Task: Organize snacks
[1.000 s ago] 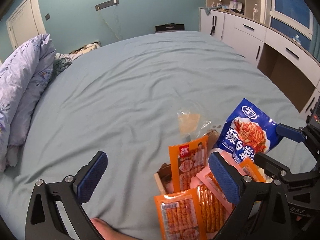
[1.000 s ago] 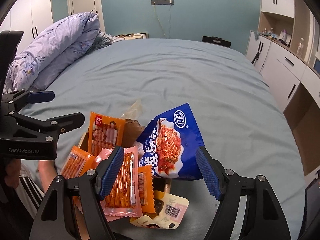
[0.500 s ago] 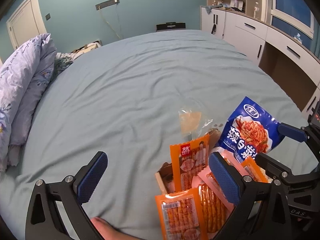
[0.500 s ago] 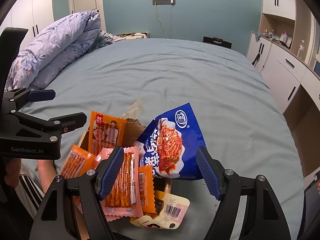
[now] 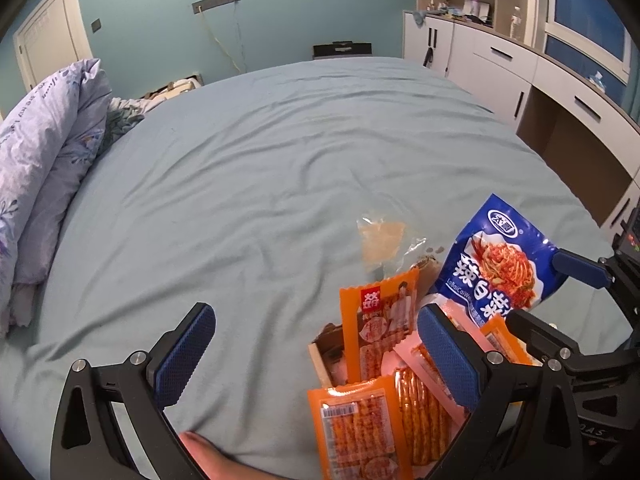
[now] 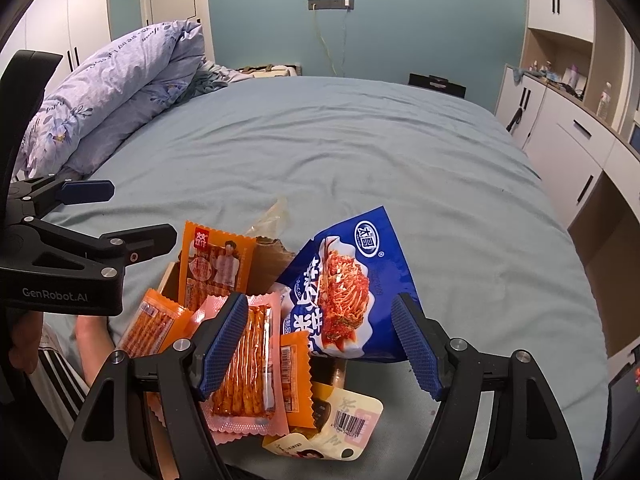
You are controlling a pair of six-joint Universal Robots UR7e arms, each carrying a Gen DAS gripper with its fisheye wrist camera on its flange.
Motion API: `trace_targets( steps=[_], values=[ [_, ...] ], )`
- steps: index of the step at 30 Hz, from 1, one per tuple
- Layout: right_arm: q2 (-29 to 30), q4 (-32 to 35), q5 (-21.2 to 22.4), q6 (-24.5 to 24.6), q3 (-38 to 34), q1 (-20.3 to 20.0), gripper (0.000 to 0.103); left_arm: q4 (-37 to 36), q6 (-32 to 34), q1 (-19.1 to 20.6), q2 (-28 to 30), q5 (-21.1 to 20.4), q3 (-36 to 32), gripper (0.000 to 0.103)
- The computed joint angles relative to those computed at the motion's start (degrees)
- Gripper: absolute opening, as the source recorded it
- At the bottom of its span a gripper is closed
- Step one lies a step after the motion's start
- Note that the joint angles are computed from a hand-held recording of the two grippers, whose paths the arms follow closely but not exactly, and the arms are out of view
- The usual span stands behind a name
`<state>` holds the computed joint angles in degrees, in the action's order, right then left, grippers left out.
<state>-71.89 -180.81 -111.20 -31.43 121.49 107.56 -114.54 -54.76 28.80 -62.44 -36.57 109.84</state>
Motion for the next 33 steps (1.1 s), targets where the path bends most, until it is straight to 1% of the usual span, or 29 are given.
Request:
trace_targets(
  steps=[8, 15, 17, 20, 24, 27, 30, 33],
  values=[
    [-0.3, 0.0, 0.3, 0.5, 0.1, 0.0, 0.073, 0.1, 0.6, 0.0, -0.1, 0.3, 0.1, 0.103],
    [-0.3, -0.1, 0.2, 0.4, 0.2, 0.0, 0.073, 0.6, -0.4, -0.2, -0.1, 0.6, 0.1, 0.103],
    [-0.3, -0.2, 0.3, 0.4, 0.2, 0.0, 0.073, 2.6, -1.8, -0.5, 0.1, 1.9, -0.2, 0.103],
    [-0.4, -0.1, 0.3, 0.4, 0.2, 0.0, 0.073, 3.7, -2.5, -0.6, 0.3, 2.3, -0.6, 0.103],
    [-0.4, -0.2, 0.1, 0.3, 0.3, 0.0, 0.073, 7.1, -3.9, -0.8, 1.2, 3.3, -1.7, 0.103],
    [-0.4, -0.3, 0.0, 0.4, 0.4, 0.2, 0.073, 6.9, -2.7, -1.0, 1.6, 3.0, -1.8, 0.103],
    [-0.3, -0.3, -0.1, 0.4, 0.3, 0.2, 0.073, 3.8, 0.3, -1.0, 1.5, 1.5, -1.2, 0.103],
    [-0.3, -0.3, -0.2, 0.5, 0.3, 0.2, 0.073, 4.7, 0.3, -1.1, 1.8, 1.5, -1.6, 0.103]
  ],
)
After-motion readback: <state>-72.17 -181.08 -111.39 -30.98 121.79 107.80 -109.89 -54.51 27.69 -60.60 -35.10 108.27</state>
